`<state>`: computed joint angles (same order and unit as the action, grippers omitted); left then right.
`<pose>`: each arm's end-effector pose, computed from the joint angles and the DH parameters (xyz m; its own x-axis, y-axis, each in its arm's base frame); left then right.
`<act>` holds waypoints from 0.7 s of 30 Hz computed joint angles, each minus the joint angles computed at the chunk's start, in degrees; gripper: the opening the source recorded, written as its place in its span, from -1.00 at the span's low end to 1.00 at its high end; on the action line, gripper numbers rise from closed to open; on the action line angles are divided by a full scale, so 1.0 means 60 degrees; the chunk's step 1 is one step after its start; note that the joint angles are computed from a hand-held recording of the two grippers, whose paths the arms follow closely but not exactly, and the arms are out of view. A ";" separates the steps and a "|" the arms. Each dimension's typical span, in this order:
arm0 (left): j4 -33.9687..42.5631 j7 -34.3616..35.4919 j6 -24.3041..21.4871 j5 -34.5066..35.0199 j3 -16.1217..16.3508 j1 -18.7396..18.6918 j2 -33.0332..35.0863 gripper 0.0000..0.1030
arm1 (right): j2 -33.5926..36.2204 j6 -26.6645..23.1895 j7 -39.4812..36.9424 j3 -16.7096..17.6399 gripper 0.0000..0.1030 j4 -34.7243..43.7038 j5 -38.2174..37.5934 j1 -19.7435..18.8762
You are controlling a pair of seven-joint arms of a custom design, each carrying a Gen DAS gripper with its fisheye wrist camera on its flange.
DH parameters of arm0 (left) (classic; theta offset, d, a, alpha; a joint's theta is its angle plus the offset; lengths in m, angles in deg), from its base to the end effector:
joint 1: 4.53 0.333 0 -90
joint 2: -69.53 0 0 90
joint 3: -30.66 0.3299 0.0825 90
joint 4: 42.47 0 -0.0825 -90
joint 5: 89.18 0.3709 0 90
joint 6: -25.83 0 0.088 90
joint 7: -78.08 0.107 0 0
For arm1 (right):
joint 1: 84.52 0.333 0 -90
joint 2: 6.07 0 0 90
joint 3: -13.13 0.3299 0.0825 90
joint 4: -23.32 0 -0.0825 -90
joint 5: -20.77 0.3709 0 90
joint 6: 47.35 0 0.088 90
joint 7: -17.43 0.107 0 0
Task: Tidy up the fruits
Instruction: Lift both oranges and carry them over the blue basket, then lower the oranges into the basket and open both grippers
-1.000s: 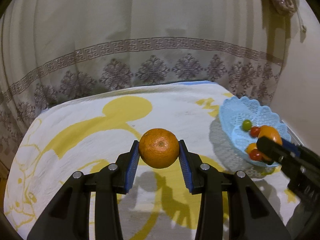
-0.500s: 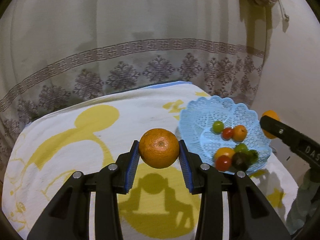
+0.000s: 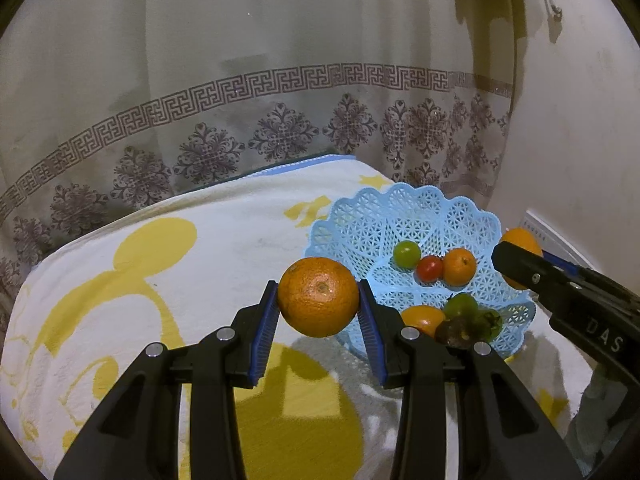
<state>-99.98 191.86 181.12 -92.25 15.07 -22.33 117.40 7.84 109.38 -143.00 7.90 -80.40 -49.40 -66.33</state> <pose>0.7327 -0.3590 0.4844 -0.6728 -0.7362 -0.0739 -0.4136 0.4570 -0.7875 0.6241 0.1860 0.4842 -0.4351 -0.8288 -0.3518 -0.3727 0.5215 -0.7676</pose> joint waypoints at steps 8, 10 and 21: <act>0.0248 -0.0032 -0.0135 0.0155 0.0084 -0.0164 0.0227 -0.23 | 0.0094 -0.0115 -0.0142 -0.0035 -0.26 0.0024 0.0140 0.0001; 0.0371 -0.0022 -0.0217 0.0171 0.0087 -0.0191 0.0305 -0.23 | 0.0111 -0.0115 -0.0163 -0.0045 -0.26 0.0019 0.0185 -0.0002; 0.0640 0.0074 -0.0421 0.0150 0.0066 -0.0255 0.0490 -0.23 | 0.0281 -0.0077 -0.0387 -0.0150 -0.26 0.0083 0.0507 0.0035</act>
<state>-96.14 192.31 178.59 -91.35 15.47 -23.86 120.34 9.53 108.92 -145.32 7.00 -79.91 -46.36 -66.11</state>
